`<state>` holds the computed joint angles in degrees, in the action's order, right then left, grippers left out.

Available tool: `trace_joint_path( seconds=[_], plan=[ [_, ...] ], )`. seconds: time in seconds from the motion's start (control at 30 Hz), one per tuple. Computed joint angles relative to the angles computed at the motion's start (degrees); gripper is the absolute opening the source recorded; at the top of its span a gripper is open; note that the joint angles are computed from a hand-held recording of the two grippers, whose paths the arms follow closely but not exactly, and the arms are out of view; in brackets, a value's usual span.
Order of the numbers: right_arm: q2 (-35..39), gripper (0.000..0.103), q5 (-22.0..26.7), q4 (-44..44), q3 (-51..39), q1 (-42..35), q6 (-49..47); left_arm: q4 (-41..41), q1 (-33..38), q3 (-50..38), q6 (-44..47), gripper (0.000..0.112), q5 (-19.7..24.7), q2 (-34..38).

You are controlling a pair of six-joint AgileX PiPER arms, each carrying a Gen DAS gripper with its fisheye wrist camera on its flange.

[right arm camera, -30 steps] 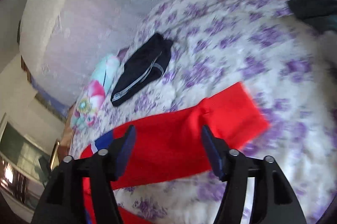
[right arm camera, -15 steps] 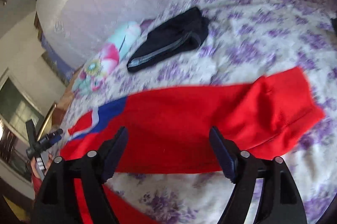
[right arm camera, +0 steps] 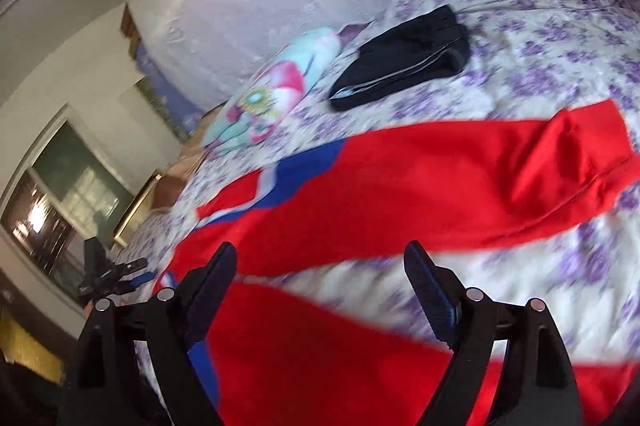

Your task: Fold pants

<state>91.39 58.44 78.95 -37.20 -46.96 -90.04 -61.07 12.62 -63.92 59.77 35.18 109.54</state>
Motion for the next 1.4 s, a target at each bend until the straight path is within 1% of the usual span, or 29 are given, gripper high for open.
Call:
trace_joint_path(
  seconds=[0.07, 0.1, 0.13, 0.17, 0.2, 0.23, 0.27, 0.3, 0.33, 0.37, 0.47, 0.5, 0.53, 0.6, 0.63, 0.67, 0.7, 0.73, 0.77, 0.87, 0.93, 1.0, 1.07, 1.1, 1.17, 1.2, 1.27, 1.33, 1.4],
  plan=[
    [-0.87, 0.087, 1.21, -1.27, 2.2, 1.63, -0.3, 1.21, 1.09, 1.17, -0.18, 0.096, 0.88, 0.7],
    [-1.17, 0.088, 0.67, -1.61, 3.3, 3.04, -0.37, 0.55, 1.32, 2.08, 1.03, 0.096, 0.45, 1.14],
    [-1.1, 0.09, -0.66, -1.78, 4.22, 4.61, -0.39, -1.16, 1.15, 4.01, 3.78, 0.096, -1.46, 0.78],
    [-0.27, 0.091, -2.95, -1.89, 4.98, 6.96, -0.33, -4.16, -0.32, 6.62, 8.5, 0.096, -5.46, -0.14],
    [1.12, 0.091, -5.61, -1.27, 5.62, 9.04, -1.28, -6.97, -2.8, 9.06, 12.32, 0.097, -10.97, -1.22],
    [0.74, 0.091, -8.16, 1.38, 7.32, 10.47, -4.53, -9.23, -5.76, 10.91, 15.43, 0.099, -16.7, -1.97],
    [-0.77, 0.091, -9.42, 2.78, 8.66, 11.21, -6.33, -11.23, -8.16, 12.02, 18.81, 0.099, -21.04, -2.31],
    [-2.11, 0.091, -11.37, 2.95, 8.91, 12.57, -5.84, -14.84, -9.2, 13.12, 22.13, 0.099, -23.1, -3.12],
    [-4.06, 0.091, -12.43, 2.82, 9.49, 13.18, -4.81, -16.6, -9.09, 13.65, 23.54, 0.097, -22.86, -3.88],
    [-5.72, 0.091, -11.55, 3.61, 10.25, 12.56, -5.33, -17.05, -7.77, 13.64, 23.91, 0.097, -20.33, -4.28],
    [-7.34, 0.091, -5.08, 2.34, 11.55, 10.02, -6.79, -17.71, -0.11, 13.12, 23.64, 0.097, -6.48, -5.13],
    [-7.71, 0.091, -4.98, 1.77, 11.77, 10.61, -6.81, -16.71, 0.89, 12.85, 23.06, 0.097, -4.73, -4.97],
    [-7.87, 0.092, -6.61, 2.03, 12.23, 12.46, -7.18, -14.58, 1.01, 11.99, 21.45, 0.097, -4.32, -4.34],
    [-5.42, 0.093, -9.68, 1.99, 12.07, 16.21, -7.1, -14.62, 0.23, 11.72, 22.52, 0.097, -6.47, -1.88],
    [-5.01, 0.093, -11.43, 1.9, 12.23, 17.72, -6.57, -17.08, -0.88, 12.54, 26.49, 0.097, -8.9, -1.34],
    [-5.08, 0.093, -12.86, 3.52, 12.75, 18.78, -8.2, -21.46, -3.21, 14.27, 31.68, 0.097, -13.02, -2.43],
    [-5.68, 0.094, -12.45, 2.85, 12.63, 18.64, -7.52, -24.24, -5.04, 15.24, 34.58, 0.098, -16.4, -3.1],
    [-6.03, 0.094, -11.79, 1.75, 12.07, 18.33, -6.12, -25.62, -6.06, 15.67, 35.19, 0.097, -18.09, -3.74],
    [-6.16, 0.094, -10.63, 0.73, 11.33, 17.47, -4.89, -24.7, -5.9, 15.04, 33.79, 0.097, -17.5, -4.23],
    [-7.3, 0.094, -8.13, -1.66, 9.96, 14.29, -2.96, -14.67, -3.63, 9.47, 23.15, 0.097, -11.07, -4.66],
    [-8.81, 0.094, -6.91, -1.54, 9.9, 11.59, -3.32, -12.7, -2.0, 4.66, 20.16, 0.097, -6.28, -3.65],
    [-8.47, 0.094, -2.28, 0.12, 10.03, 7.55, -5.54, -10.14, -0.96, -2.34, 16.17, 0.097, -1.43, -0.92],
    [-6.32, 0.094, 1.76, 2.81, 10.66, 4.51, -8.99, -4.04, -1.59, -11.0, 7.45, 0.097, 1.27, 3.36],
    [-5.01, 0.094, 2.36, 4.43, 11.01, 4.03, -10.66, -0.6, -2.07, -16.01, 2.14, 0.097, 2.86, 6.02],
    [-3.14, 0.094, 1.27, 7.72, 11.99, 3.89, -14.05, 5.89, -3.7, -25.25, -7.23, 0.097, 5.09, 11.09],
    [-2.44, 0.094, -0.65, 10.12, 12.7, 4.55, -16.1, 9.61, -4.54, -30.67, -12.02, 0.097, 7.07, 14.1],
    [-0.52, 0.094, -3.08, 10.62, 11.85, 5.57, -15.06, 14.76, -6.32, -41.98, -18.73, 0.097, 11.54, 21.15],
    [1.48, 0.094, -2.69, 9.8, 10.49, 5.44, -13.17, 20.3, -8.08, -52.94, -25.1, 0.097, 15.96, 27.79],
    [2.88, 0.094, -1.03, 10.34, 10.25, 4.35, -13.82, 24.79, -9.37, -61.69, -29.84, 0.097, 19.01, 33.19]
  ],
)
